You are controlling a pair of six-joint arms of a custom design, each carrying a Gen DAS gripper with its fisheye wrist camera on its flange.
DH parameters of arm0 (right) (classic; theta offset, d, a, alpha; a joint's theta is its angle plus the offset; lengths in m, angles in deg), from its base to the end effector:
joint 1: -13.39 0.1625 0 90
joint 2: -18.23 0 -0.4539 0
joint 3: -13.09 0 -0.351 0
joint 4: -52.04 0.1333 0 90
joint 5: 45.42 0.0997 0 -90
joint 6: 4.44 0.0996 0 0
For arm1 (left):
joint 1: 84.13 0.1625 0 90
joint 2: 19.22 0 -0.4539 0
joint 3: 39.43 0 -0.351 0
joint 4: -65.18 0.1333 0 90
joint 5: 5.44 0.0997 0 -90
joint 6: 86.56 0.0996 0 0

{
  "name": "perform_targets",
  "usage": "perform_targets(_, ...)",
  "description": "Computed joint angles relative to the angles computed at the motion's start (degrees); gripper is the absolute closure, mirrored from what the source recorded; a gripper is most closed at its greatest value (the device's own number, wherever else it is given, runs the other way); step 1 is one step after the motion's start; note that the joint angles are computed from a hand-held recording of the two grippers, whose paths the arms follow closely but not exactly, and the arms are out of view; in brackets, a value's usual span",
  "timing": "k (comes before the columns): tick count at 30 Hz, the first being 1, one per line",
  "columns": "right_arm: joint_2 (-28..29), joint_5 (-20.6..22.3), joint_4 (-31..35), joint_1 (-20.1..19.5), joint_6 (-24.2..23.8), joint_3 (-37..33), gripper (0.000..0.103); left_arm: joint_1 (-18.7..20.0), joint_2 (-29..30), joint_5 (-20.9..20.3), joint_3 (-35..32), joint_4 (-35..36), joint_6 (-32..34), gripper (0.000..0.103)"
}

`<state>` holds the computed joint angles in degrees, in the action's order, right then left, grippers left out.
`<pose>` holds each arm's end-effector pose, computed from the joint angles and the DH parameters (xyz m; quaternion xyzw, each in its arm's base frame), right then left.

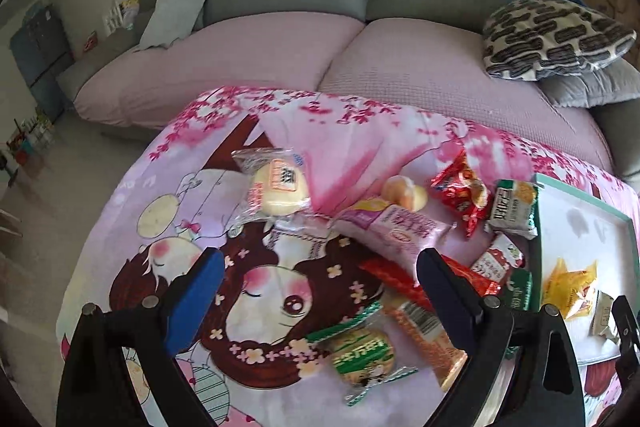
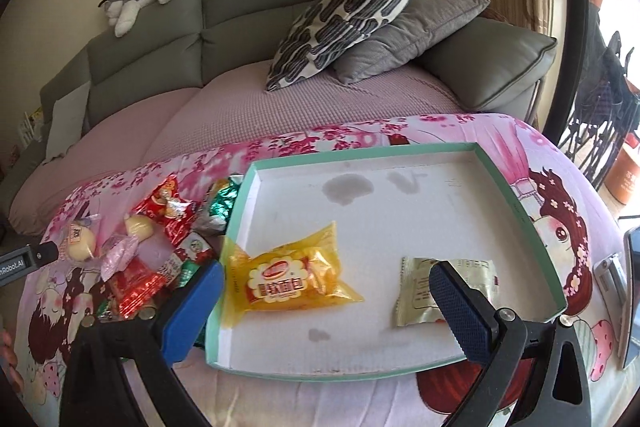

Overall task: Organize snacks
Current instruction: 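Withdraw both open tools from the tray back toward the snack pile, then move the left tool to the green-striped bun packet while the right tool reaches the beige barcode packet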

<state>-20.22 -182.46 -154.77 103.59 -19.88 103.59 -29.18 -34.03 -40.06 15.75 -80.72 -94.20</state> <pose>0.0628 -0.6750 0.2292 -0.1064 -0.7962 0.4420 0.3992 -0.2932 -0.7928 0.0233 0.1469 0.8673 -0.2790 0.3853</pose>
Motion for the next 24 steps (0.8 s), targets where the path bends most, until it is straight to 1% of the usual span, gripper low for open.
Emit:
perform_targets(3,1.21,1.98,2.46,0.88,-0.40,-1.04,0.000,1.06,-2.10,0.31,2.15,0.82,-3.42,0.006)
perform_targets(6,2.82,2.65,4.72,1.75,-1.86,-2.43,0.000,1.78,-3.76,0.10,4.39,1.52,-6.07,0.006)
perform_targets(11,4.38,2.86,9.53,2.43,-1.27,-3.57,0.000,2.75,-5.18,-3.40,6.45,4.04,-9.23,0.006)
perform_targets(14,5.49,1.97,11.30,2.89,-2.47,-4.34,0.000,3.02,-5.59,-6.41,7.78,3.75,-9.85,0.006)
perform_targets(17,6.17,2.25,14.08,2.97,-2.76,-4.97,0.000,3.42,-5.78,-9.28,8.71,5.00,-11.76,0.006)
perform_targets(20,6.72,1.86,16.34,2.89,-2.13,-5.50,0.000,3.51,-5.20,-9.91,8.21,7.06,-12.50,0.006)
perform_targets(22,6.97,1.39,17.07,2.79,-1.79,-5.68,0.000,3.57,-4.70,-9.99,7.89,6.99,-12.33,0.006)
perform_targets(24,7.07,0.96,17.65,2.68,-1.28,-5.81,0.000,3.89,-4.23,-10.84,7.05,8.70,-13.02,0.006)
